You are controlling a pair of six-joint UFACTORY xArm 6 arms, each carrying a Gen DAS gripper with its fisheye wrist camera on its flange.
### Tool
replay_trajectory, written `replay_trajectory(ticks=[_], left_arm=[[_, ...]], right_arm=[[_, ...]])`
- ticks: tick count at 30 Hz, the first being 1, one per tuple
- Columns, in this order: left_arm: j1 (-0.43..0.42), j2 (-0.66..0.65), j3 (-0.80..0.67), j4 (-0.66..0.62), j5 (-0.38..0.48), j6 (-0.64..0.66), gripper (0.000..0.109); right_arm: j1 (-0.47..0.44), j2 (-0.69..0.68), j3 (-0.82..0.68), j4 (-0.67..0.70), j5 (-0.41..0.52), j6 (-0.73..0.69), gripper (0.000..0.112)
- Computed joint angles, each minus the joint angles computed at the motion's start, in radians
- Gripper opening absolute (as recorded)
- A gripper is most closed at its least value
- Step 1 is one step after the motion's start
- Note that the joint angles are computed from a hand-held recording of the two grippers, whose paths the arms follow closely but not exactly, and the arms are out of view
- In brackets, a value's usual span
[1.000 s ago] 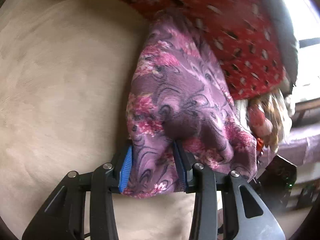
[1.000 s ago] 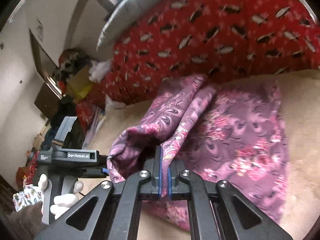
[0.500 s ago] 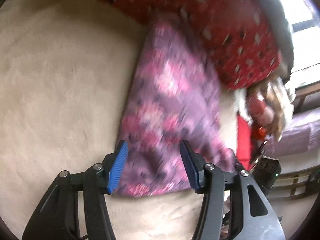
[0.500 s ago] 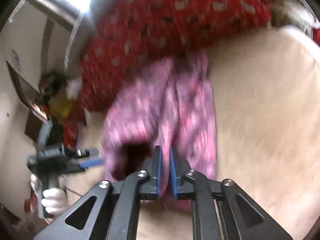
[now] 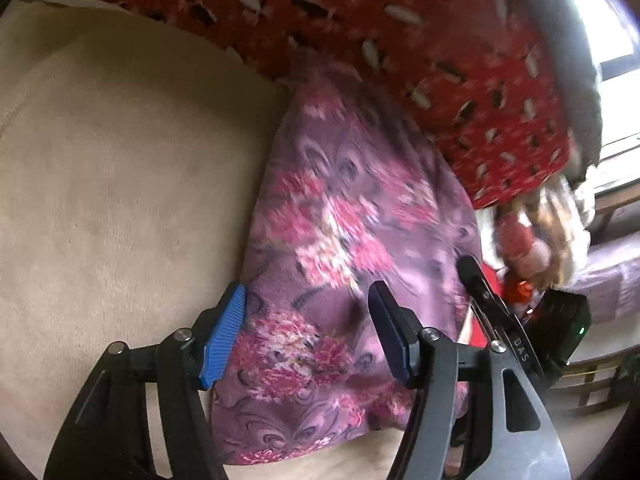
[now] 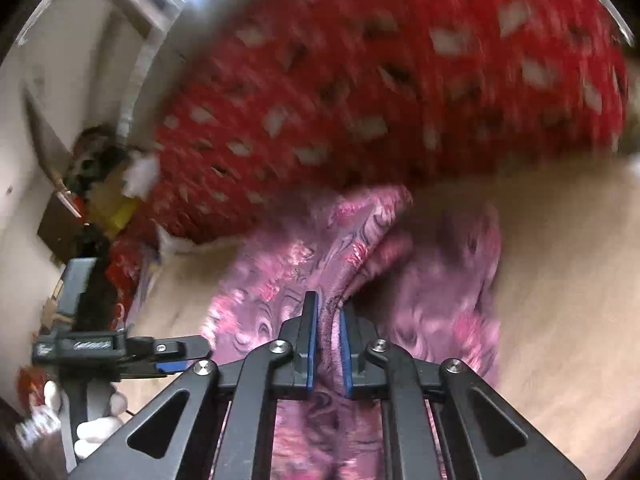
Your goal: Fold small clothes
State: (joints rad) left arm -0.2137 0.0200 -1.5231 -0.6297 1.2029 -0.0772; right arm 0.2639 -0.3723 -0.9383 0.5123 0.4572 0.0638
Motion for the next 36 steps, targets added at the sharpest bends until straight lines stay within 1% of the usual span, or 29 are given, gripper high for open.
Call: replay_trajectory(ticks=[2, 3, 4, 5, 6, 7, 8, 9, 10, 11, 12, 13, 15, 16, 17, 18, 19, 20, 22, 24, 26, 27, 28, 29, 30, 31, 33, 34, 36], left_arm=[[-0.010, 0.004, 0.015, 0.012, -0.027, -0.016, 0.064], [-0.032, 0.024, 0.006, 0.065, -0.024, -0.044, 0.065], [-0.052, 0.045, -0.007, 0.108, -0.007, -0.059, 0.065], [-0.073, 0.058, -0.010, 0.153, -0.005, -0.073, 0.067], [-0.088, 0.048, 0.000, 0.185, -0.025, -0.072, 0.067], [-0.093, 0.035, 0.003, 0.200, -0.025, -0.066, 0.067], [-0.090, 0.019, 0.002, 0.196, -0.011, -0.051, 0.066], [-0.081, -0.001, 0.014, 0.170, -0.004, -0.034, 0.066], [-0.070, -0.030, 0.037, 0.145, -0.002, -0.018, 0.066], [-0.061, -0.069, 0.070, 0.128, -0.003, -0.005, 0.066], [-0.058, -0.094, 0.094, 0.120, -0.006, 0.006, 0.066], [-0.057, -0.129, 0.132, 0.113, -0.013, 0.018, 0.066], [-0.085, -0.158, 0.175, 0.145, -0.022, -0.004, 0.066], [-0.096, -0.162, 0.190, 0.170, -0.011, -0.013, 0.066], [-0.102, -0.151, 0.187, 0.187, 0.003, -0.021, 0.066], [-0.109, -0.154, 0.202, 0.205, -0.002, -0.029, 0.066], [-0.120, -0.178, 0.233, 0.221, -0.040, -0.024, 0.066], [-0.130, -0.185, 0.239, 0.241, -0.050, -0.025, 0.066], [-0.140, -0.176, 0.220, 0.266, -0.026, -0.043, 0.066], [-0.132, -0.179, 0.205, 0.241, -0.002, -0.042, 0.066], [-0.126, -0.202, 0.221, 0.220, -0.026, -0.031, 0.066], [-0.129, -0.220, 0.239, 0.239, -0.045, -0.040, 0.066], [-0.137, -0.228, 0.253, 0.257, -0.057, -0.049, 0.066], [-0.142, -0.219, 0.254, 0.272, -0.045, -0.056, 0.066], [-0.142, -0.211, 0.256, 0.279, -0.029, -0.061, 0.066], [-0.145, -0.206, 0.263, 0.285, -0.024, -0.067, 0.066], [-0.147, -0.221, 0.267, 0.288, -0.031, -0.047, 0.066], [-0.139, -0.223, 0.255, 0.260, -0.022, -0.025, 0.066], [-0.123, -0.221, 0.229, 0.210, -0.041, 0.020, 0.066]], right_arm=[[-0.023, -0.033, 0.044, -0.029, -0.051, 0.044, 0.008], [-0.039, -0.030, 0.058, -0.088, -0.046, 0.105, 0.008], [-0.055, -0.026, 0.068, -0.129, -0.020, 0.145, 0.008], [-0.076, 0.005, 0.060, -0.153, 0.048, 0.170, 0.008], [-0.085, 0.023, 0.064, -0.136, 0.076, 0.165, 0.009], [-0.090, 0.006, 0.085, -0.076, 0.063, 0.150, 0.010], [-0.091, -0.016, 0.102, -0.035, 0.035, 0.142, 0.010], [-0.092, -0.048, 0.118, 0.016, 0.017, 0.124, 0.016], [-0.094, -0.085, 0.136, 0.068, 0.012, 0.103, 0.016], [-0.092, -0.134, 0.162, 0.161, 0.006, 0.045, 0.017], [-0.093, -0.173, 0.182, 0.236, 0.018, -0.008, 0.022], [-0.093, -0.220, 0.206, 0.268, 0.044, -0.024, 0.038], [-0.088, -0.274, 0.243, 0.212, 0.089, 0.038, 0.057], [-0.087, -0.283, 0.248, 0.180, 0.114, 0.066, 0.057], [-0.080, -0.294, 0.256, 0.138, 0.159, 0.093, 0.057], [-0.074, -0.319, 0.277, 0.103, 0.171, 0.109, 0.053], [-0.057, -0.342, 0.310, 0.084, 0.140, 0.107, 0.026], [-0.045, -0.369, 0.338, 0.033, 0.127, 0.107, 0.007], [-0.067, -0.369, 0.348, -0.090, 0.194, 0.142, 0.006], [-0.058, -0.372, 0.339, -0.123, 0.203, 0.187, 0.006], [-0.034, -0.409, 0.340, -0.131, 0.149, 0.200, 0.007], [-0.014, -0.433, 0.346, -0.164, 0.105, 0.225, 0.012], [0.000, -0.451, 0.352, -0.210, 0.075, 0.264, 0.012], [0.017, -0.472, 0.371, -0.236, 0.025, 0.287, 0.012], [0.029, -0.483, 0.383, -0.221, 0.007, 0.269, 0.012], [0.030, -0.474, 0.381, -0.214, 0.030, 0.249, 0.012], [0.026, -0.408, 0.351, -0.266, 0.173, 0.251, 0.012], [0.021, -0.383, 0.356, -0.265, 0.217, 0.235, 0.011], [-0.007, -0.407, 0.361, -0.184, 0.205, 0.199, 0.012]])
